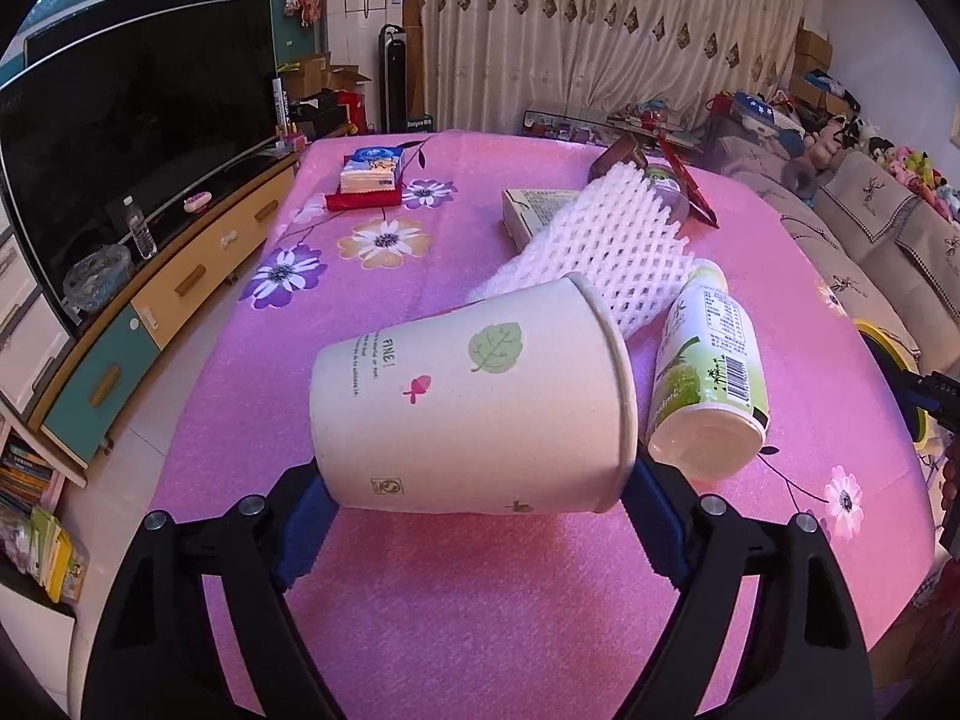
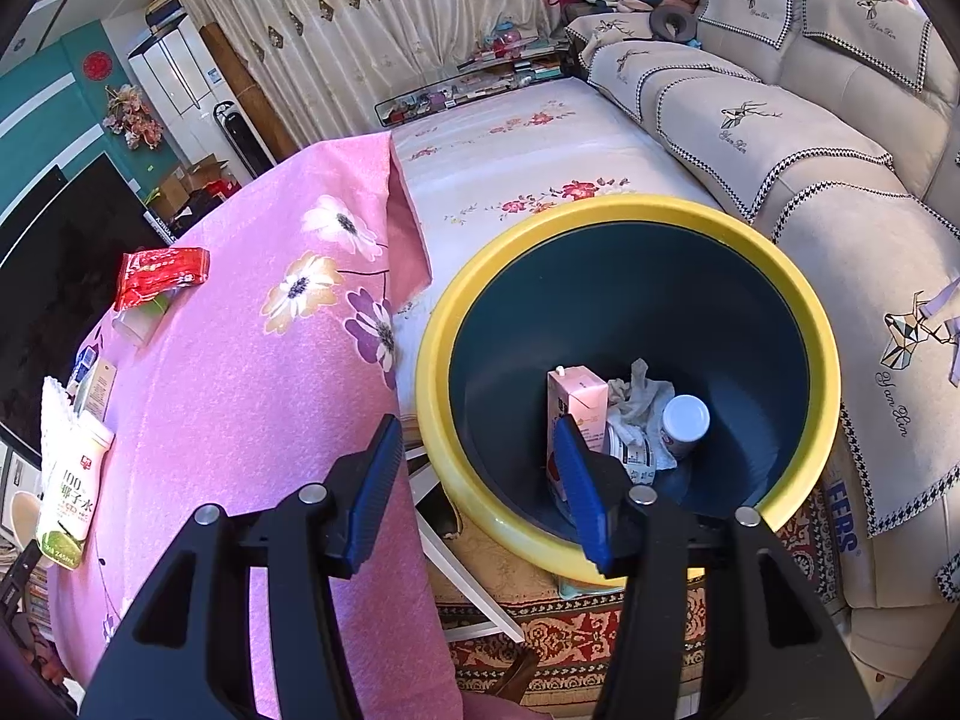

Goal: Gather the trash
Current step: 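Carry the paper cup with the left tool into the bin and release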

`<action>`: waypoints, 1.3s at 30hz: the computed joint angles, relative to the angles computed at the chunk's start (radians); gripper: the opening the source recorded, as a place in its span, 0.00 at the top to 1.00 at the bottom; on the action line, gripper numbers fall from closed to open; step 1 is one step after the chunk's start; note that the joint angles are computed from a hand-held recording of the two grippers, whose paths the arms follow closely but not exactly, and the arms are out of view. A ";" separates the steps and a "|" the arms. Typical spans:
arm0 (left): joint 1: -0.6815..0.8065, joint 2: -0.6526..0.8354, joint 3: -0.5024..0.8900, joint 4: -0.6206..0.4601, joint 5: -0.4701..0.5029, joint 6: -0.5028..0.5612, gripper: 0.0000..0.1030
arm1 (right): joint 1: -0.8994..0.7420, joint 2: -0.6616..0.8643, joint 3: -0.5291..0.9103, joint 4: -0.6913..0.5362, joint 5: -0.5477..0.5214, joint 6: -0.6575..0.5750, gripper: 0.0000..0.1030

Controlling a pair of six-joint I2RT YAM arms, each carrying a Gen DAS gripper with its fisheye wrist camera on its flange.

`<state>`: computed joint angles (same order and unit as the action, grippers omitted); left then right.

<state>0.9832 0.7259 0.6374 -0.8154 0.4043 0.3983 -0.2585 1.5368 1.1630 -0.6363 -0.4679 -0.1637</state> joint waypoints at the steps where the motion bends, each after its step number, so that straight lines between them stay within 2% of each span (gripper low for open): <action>1: 0.017 -0.013 0.014 -0.021 0.015 0.015 0.19 | -0.002 -0.005 -0.002 -0.001 -0.003 -0.001 0.51; 5: 0.034 -0.072 0.070 -0.107 0.071 0.047 0.19 | -0.019 -0.034 -0.009 -0.010 -0.022 -0.008 0.51; 8: -0.100 -0.110 0.101 -0.116 0.033 -0.023 0.19 | -0.044 -0.061 -0.015 -0.021 -0.041 -0.022 0.51; 11: -0.359 -0.106 0.125 -0.074 -0.078 -0.172 0.19 | -0.078 -0.091 -0.025 -0.029 -0.058 -0.038 0.51; 15: -0.727 -0.026 0.163 0.015 -0.236 -0.356 0.19 | -0.135 -0.117 -0.030 -0.042 -0.080 -0.065 0.51; 18: -1.024 0.099 0.209 0.113 -0.370 -0.460 0.19 | -0.194 -0.131 -0.031 -0.045 -0.089 -0.088 0.51; 20: -1.167 0.197 0.245 0.178 -0.428 -0.502 0.19 | -0.239 -0.131 -0.026 -0.050 -0.105 -0.104 0.50; 25: -1.390 0.497 0.395 0.307 -0.439 -0.567 0.19 | -0.350 -0.104 -0.002 -0.054 -0.133 -0.141 0.50; 31: -1.528 0.869 0.657 0.363 -0.431 -0.581 0.19 | -0.448 -0.052 0.029 -0.058 -0.172 -0.170 0.49; 36: -1.546 1.180 0.948 0.309 -0.379 -0.593 0.19 | -0.497 -0.008 0.053 -0.067 -0.183 -0.200 0.49; 39: -1.563 1.358 1.130 0.258 -0.389 -0.590 0.19 | -0.512 0.013 0.055 -0.059 -0.179 -0.199 0.49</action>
